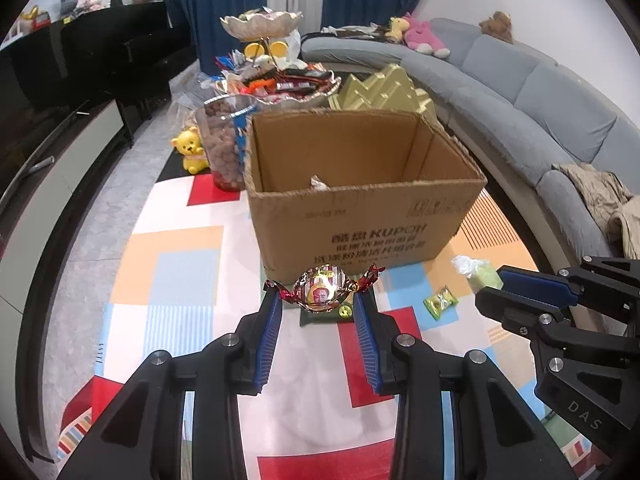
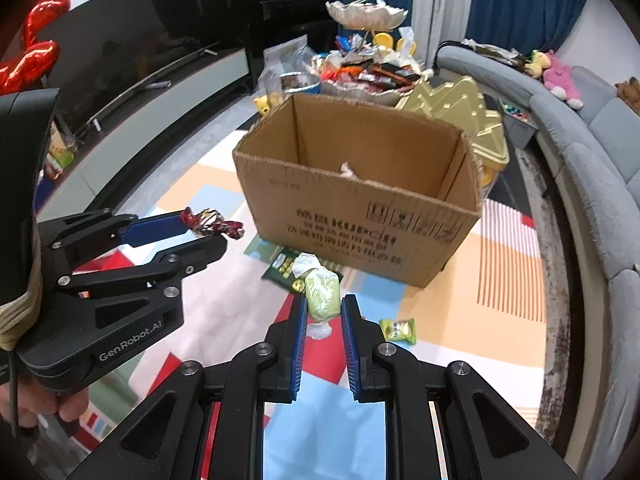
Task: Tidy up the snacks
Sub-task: 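Carry the held gold-foil candy with the left tool over the box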
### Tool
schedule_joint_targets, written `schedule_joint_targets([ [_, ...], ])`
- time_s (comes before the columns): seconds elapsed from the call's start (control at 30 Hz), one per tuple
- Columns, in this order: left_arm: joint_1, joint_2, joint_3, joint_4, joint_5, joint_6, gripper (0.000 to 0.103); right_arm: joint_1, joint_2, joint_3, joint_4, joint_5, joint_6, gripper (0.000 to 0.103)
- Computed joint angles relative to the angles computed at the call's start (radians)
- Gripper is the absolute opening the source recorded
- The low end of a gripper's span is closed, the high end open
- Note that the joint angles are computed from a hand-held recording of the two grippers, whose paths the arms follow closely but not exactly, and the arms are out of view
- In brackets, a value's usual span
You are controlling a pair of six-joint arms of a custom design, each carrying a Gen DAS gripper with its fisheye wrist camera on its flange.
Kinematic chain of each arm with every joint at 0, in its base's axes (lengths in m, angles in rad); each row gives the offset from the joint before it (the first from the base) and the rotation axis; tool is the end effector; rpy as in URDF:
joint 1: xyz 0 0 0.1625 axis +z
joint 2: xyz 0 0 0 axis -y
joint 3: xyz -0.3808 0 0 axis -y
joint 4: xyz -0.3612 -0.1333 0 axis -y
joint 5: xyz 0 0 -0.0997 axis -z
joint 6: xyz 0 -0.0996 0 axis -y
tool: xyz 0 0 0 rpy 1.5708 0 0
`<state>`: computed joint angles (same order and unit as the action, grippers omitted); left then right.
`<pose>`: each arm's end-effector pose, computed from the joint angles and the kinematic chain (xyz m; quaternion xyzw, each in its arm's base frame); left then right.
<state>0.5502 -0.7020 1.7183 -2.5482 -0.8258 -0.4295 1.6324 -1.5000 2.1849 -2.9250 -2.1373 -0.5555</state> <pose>-0.3875 -0.4733 0.0243 0.2780 0.8888 -0.2278 0.2844 0.1066 -0.4313 0.3098 0.1879 -0.8919 0.2413 0.3331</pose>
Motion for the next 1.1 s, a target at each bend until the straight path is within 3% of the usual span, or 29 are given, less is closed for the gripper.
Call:
schedule_joint_targets([
  [0.3, -0.015, -0.006, -0.028, 0.004, 0.047, 0.011, 0.036, 0.027, 0.015, -0.031, -0.048, -0.031, 0.047, 0.019],
  [1.1, -0.010, 0.068, -0.197, 0.006, 0.076, 0.084, 0.036, 0.085, 0.052, -0.130, -0.117, -0.039, 0.076, 0.019],
])
